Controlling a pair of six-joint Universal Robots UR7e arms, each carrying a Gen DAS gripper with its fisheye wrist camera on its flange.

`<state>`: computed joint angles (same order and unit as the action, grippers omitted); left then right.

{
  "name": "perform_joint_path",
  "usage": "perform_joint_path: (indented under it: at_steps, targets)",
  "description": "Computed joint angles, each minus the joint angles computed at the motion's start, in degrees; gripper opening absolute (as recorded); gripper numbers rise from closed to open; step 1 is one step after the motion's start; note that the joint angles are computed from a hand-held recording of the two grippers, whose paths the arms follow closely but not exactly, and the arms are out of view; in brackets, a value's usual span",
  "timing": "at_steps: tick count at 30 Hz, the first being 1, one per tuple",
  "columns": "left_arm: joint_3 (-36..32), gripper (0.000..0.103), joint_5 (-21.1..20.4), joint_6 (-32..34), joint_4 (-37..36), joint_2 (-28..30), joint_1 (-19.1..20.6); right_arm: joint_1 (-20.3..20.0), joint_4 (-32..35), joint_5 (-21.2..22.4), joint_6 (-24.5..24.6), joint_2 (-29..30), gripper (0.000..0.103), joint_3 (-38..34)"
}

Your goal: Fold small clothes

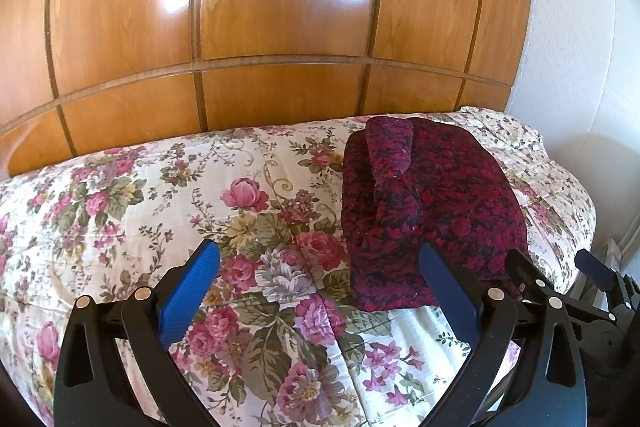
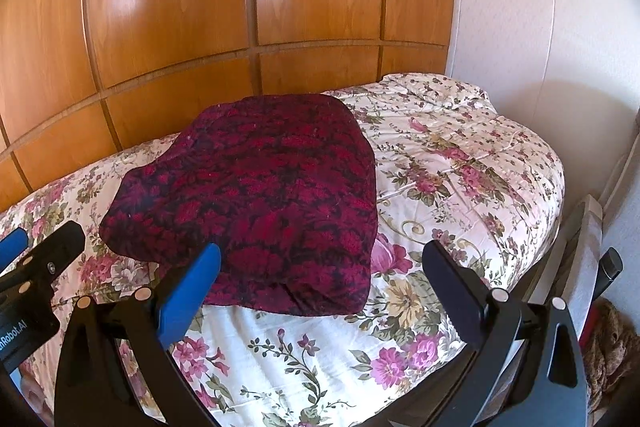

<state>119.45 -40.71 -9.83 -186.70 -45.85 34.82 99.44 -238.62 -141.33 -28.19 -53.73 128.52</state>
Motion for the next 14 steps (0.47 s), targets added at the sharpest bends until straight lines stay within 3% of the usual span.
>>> perform_joint_path:
  at_steps: [14]
  targets:
    - [-1.1,0.099,-0.8,-3.8,4.3,0.0,2.0,-1.1,-0.3,1.3,-0.5,-0.4,0.101,-0.3]
